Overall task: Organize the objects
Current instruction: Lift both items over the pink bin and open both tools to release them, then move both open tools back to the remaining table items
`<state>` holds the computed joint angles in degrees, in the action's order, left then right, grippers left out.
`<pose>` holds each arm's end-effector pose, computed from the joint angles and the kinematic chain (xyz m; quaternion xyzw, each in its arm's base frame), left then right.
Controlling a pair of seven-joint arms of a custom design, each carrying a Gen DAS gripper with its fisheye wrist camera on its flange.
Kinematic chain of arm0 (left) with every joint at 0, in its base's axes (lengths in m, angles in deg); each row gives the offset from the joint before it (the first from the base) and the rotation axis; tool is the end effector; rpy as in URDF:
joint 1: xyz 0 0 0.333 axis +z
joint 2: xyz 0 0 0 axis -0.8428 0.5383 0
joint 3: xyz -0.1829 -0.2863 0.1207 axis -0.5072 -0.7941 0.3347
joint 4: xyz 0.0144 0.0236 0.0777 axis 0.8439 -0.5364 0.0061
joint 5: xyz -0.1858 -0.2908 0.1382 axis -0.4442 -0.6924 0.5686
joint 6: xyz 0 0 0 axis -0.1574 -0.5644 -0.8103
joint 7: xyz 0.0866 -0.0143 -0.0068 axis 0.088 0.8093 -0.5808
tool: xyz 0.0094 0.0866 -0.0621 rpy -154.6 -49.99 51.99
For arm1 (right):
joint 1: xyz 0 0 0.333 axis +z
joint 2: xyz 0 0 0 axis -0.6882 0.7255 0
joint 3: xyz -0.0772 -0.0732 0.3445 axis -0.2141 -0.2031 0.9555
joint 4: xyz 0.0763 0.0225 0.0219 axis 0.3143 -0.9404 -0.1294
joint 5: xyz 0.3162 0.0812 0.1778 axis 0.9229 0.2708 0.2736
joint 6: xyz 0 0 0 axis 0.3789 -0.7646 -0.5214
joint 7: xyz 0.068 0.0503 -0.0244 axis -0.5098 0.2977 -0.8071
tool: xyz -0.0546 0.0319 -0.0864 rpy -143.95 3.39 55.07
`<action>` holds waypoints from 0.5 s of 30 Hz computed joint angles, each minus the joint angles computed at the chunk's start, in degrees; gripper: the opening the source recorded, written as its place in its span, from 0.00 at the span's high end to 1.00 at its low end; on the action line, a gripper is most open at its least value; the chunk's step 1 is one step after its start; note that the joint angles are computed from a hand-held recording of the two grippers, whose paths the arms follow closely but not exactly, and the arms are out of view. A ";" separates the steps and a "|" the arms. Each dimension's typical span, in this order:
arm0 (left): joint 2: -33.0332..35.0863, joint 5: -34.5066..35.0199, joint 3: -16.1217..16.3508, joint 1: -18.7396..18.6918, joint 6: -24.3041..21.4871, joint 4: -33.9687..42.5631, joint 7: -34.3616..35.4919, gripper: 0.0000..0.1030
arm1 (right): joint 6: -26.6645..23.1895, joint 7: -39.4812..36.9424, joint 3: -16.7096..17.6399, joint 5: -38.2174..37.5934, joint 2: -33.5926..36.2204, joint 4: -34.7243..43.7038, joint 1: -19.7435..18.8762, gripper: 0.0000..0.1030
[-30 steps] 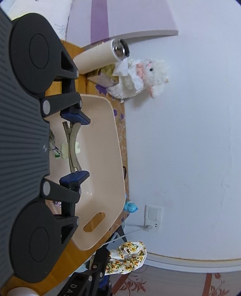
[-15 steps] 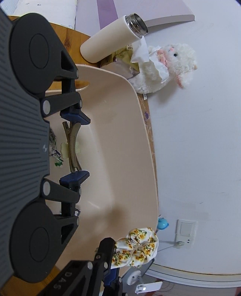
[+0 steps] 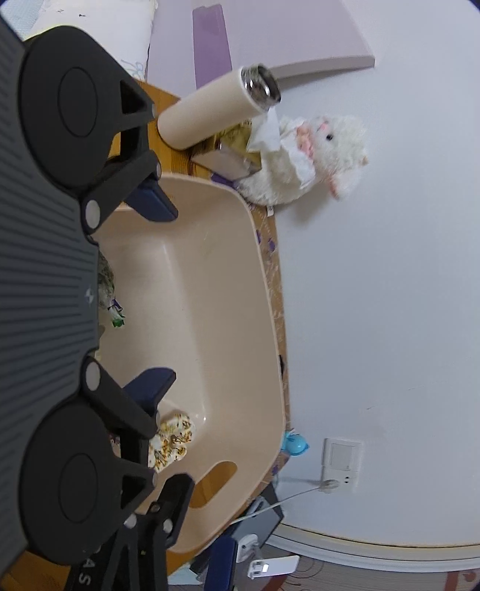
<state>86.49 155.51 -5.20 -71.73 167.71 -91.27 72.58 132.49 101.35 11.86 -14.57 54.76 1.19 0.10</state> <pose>0.6091 -0.2195 0.4620 -0.7157 0.5264 -0.2466 0.3872 0.6439 0.4072 0.4541 -0.7744 0.3852 -0.3039 0.3994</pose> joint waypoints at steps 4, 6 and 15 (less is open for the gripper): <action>-3.02 0.70 -0.76 -0.38 -0.10 -2.69 -2.43 0.11 | 4.46 -0.98 -0.91 1.40 -3.37 -6.13 1.20 0.26; -4.15 1.06 -1.35 -0.36 0.19 -3.91 -3.39 0.11 | 5.80 -2.84 -1.35 2.54 -5.04 -9.08 1.82 0.26; -7.05 2.30 -4.10 -1.32 -1.53 -8.39 -4.74 0.11 | 9.32 -9.83 1.51 8.33 -10.13 -18.50 0.38 0.17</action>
